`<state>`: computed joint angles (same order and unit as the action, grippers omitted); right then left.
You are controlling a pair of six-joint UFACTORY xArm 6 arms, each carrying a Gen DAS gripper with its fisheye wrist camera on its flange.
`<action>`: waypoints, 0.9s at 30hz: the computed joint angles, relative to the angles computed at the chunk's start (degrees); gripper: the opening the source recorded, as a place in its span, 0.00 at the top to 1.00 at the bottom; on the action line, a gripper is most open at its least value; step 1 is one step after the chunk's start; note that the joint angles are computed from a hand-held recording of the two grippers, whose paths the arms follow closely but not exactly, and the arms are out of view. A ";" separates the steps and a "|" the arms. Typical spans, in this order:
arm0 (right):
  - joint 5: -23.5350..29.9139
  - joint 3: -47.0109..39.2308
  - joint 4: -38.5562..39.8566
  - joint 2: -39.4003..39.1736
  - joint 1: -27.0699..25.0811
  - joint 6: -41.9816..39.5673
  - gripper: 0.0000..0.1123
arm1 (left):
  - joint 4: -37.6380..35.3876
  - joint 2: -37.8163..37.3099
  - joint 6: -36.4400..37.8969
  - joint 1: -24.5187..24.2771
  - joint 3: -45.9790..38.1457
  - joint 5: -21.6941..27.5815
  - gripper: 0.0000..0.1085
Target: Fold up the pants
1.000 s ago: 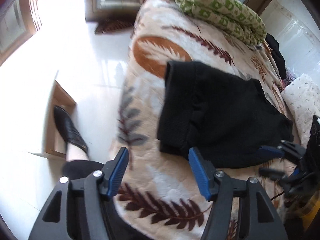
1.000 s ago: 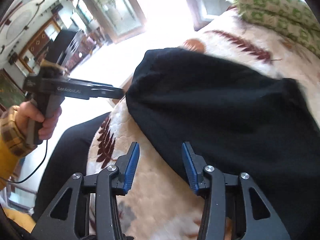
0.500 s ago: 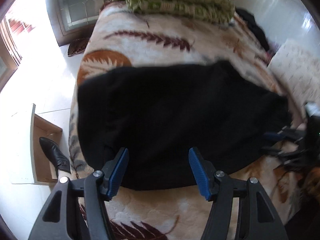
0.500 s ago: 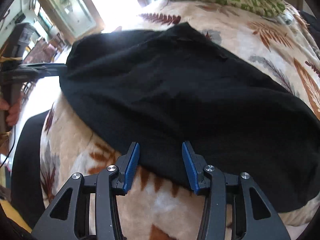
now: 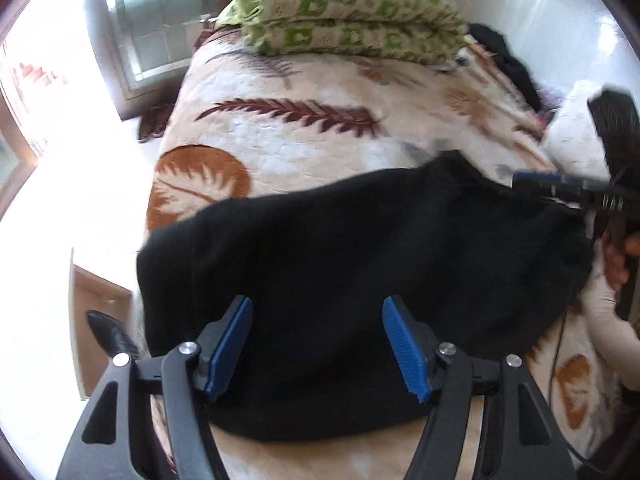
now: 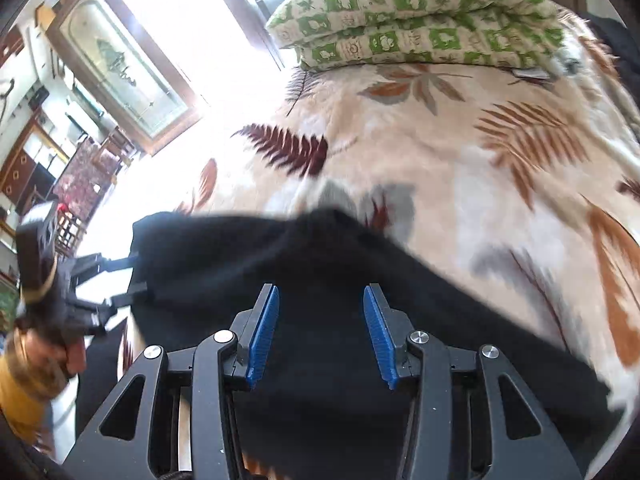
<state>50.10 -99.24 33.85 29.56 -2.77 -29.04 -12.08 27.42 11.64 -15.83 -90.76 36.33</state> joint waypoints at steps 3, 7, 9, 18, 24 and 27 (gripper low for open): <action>4.33 -11.16 -1.26 8.35 0.34 2.65 0.61 | -1.66 4.44 -2.31 1.90 -5.71 2.44 0.35; 11.47 -22.17 -3.52 15.73 1.26 2.83 0.87 | -7.39 5.85 -0.56 3.51 -7.07 1.89 0.35; 10.88 -22.24 -3.40 15.83 1.69 0.95 0.90 | -6.94 6.57 -1.15 3.58 -7.63 1.27 0.36; 1.48 -24.04 -14.30 19.76 1.34 13.97 0.95 | 0.59 9.39 -9.81 2.66 -8.89 -2.24 0.35; -3.76 -8.78 -9.56 7.46 0.17 8.88 0.74 | 3.92 7.88 -10.74 2.05 -8.29 -1.50 0.33; -4.01 2.32 -6.86 -2.84 -2.33 2.73 0.64 | 1.01 3.89 -8.45 1.79 -3.65 -5.03 0.32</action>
<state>46.09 -96.92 27.00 26.72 -5.10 -26.31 -11.08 31.31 3.19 -14.04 -94.41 31.30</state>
